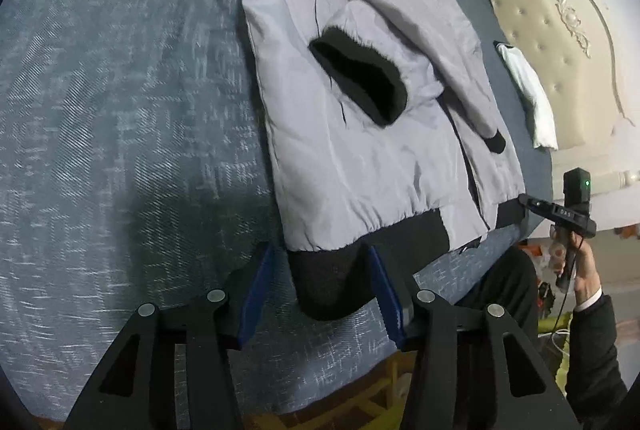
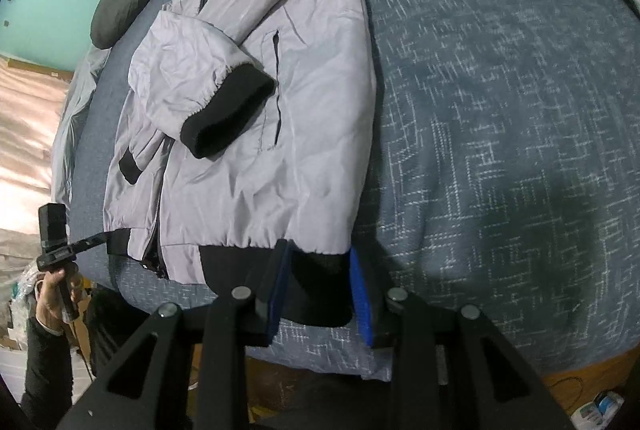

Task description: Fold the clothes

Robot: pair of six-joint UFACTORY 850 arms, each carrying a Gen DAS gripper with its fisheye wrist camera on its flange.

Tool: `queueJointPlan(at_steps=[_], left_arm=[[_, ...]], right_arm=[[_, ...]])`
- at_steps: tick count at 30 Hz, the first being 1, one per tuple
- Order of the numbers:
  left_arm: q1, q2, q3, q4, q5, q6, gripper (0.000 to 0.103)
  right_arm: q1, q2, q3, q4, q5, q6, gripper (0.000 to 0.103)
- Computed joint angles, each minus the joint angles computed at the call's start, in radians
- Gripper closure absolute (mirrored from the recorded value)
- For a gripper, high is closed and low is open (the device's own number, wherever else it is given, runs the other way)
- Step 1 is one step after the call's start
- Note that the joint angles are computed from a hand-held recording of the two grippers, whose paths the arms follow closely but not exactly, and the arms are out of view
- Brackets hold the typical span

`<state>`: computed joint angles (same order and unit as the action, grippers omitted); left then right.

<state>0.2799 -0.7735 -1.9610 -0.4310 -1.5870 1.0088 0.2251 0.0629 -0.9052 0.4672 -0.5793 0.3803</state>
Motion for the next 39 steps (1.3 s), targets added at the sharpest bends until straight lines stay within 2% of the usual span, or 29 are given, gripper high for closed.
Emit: queueJointPlan(at_steps=[2,4,5,12,21,24,30,36,38,39], left_arm=[[-0.004,0.016,0.024,0.005,0.018,0.012,0.061],[-0.007,0.022,0.031,0.008,0.018,0.026,0.071],[-0.007,0.023,0.031,0.006,0.015,0.031,0.072],[-0.008,0.007,0.014,0.017,0.002,0.027,0.073],[0.000,-0.051,-0.059,0.015,-0.082,-0.025,0.070],[0.000,-0.060,-0.070,0.022,-0.081,-0.018,0.070],[0.002,-0.085,-0.112,0.022,-0.093,-0.029,0.070],[-0.013,-0.039,-0.053,0.011,-0.048,-0.022,0.071],[-0.017,-0.023,-0.039,0.019,-0.024,0.000,0.077],[-0.017,-0.019,-0.040,0.015,-0.021,0.003,0.084]], right_arm=[[0.002,-0.001,0.000,-0.002,0.002,0.005,0.074],[0.007,-0.002,-0.004,0.004,0.003,-0.003,0.073],[0.009,-0.003,-0.007,0.011,0.003,-0.016,0.072],[0.007,-0.019,-0.018,0.024,-0.005,-0.035,0.071],[0.014,-0.033,-0.008,0.048,0.011,-0.064,0.071],[0.016,-0.027,-0.010,0.055,0.020,-0.080,0.075],[0.009,-0.044,-0.018,0.062,-0.004,-0.084,0.073],[0.016,-0.053,-0.014,0.048,0.017,-0.067,0.073],[0.029,-0.055,-0.024,0.001,0.017,-0.037,0.076],[0.034,-0.056,-0.029,-0.018,0.016,-0.027,0.082]])
